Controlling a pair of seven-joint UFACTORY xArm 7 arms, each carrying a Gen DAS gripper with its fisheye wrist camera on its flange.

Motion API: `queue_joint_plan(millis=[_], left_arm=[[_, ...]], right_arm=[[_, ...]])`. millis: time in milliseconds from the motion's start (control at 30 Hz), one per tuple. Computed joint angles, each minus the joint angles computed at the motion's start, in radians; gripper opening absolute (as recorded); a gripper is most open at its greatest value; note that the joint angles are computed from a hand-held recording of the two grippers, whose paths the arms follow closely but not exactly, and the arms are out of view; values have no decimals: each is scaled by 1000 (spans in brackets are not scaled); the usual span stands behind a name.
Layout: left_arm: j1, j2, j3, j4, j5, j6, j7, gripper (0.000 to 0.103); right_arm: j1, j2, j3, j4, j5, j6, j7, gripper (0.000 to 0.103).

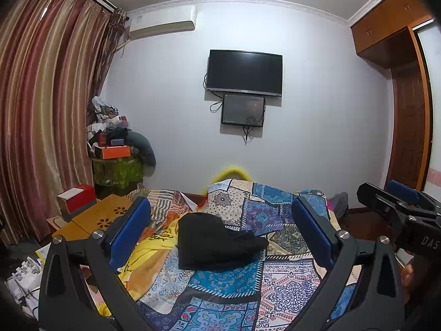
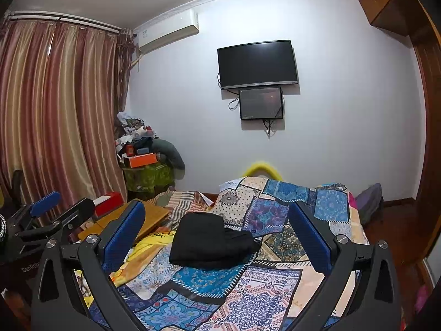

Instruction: Fold large clothes

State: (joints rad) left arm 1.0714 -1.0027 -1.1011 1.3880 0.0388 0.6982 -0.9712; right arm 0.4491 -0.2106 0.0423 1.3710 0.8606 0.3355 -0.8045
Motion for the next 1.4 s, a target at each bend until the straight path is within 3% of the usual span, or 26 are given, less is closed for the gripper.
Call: queue_joint_plan(millis=[1400], left_arm=[[-34,83,-19,-37,33,-43,-49,103]], right_arm=[[-29,11,8,7,-25,41,38,103]])
